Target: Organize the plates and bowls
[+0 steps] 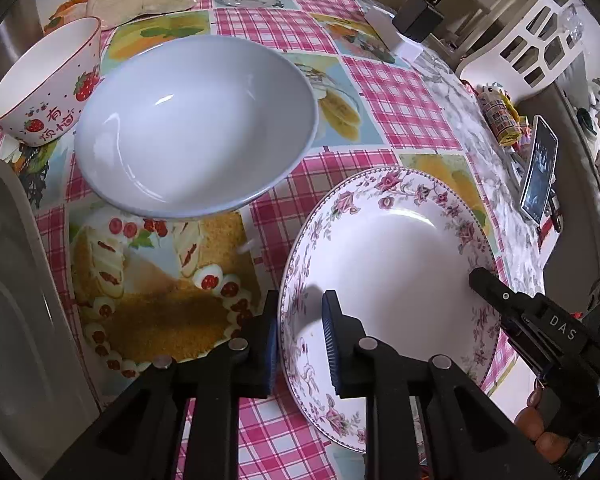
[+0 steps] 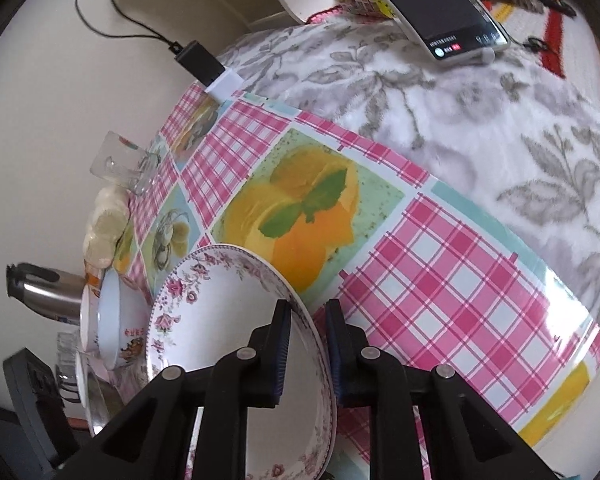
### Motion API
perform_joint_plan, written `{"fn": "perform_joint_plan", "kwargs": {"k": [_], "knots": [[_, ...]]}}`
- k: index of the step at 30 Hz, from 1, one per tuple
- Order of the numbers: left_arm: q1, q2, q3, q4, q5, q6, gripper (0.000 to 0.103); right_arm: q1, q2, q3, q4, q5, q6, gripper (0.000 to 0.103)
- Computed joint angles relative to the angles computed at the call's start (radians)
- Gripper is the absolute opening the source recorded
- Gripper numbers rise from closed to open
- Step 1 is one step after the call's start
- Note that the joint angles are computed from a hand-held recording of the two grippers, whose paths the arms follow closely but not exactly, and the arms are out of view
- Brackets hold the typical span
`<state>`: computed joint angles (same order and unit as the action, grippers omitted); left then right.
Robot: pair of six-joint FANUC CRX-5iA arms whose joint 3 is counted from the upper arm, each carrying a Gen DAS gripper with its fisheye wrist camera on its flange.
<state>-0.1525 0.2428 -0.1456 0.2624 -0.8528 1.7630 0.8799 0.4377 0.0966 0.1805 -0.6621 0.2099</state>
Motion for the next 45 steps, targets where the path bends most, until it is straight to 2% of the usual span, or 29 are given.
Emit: {"fn": "perform_joint_plan", "kwargs": {"k": [10,17,22,28,29,45], "knots": [[0.019,-0.034,-0.042,0.086,0.052,-0.070,0.021,0.017,-0.008,0.004,0.109,-0.028,-0.021,0.009],[0.028,-0.071,-0.062,0.113,0.080,-0.087,0.021,0.021,-0.036,-0.026,0.130,0.008,-0.043,0.009],[0.041,-0.124,-0.089,0.135,0.120,-0.118,0.021,0.033,-0.065,-0.067,0.224,0.064,-0.113,0.009],[0.058,-0.175,-0.112,0.145,0.143,-0.134,0.021,0.051,-0.077,-0.079,0.332,0.089,-0.188,0.009],[0.066,-0.186,-0.131,0.182,0.153,-0.158,0.021,0.054,-0.078,-0.080,0.345,0.094,-0.195,0.009],[0.189,-0.346,-0.248,0.210,0.174,-0.215,0.021,0.115,-0.027,0.001,0.428,0.123,-0.199,0.009]]}}
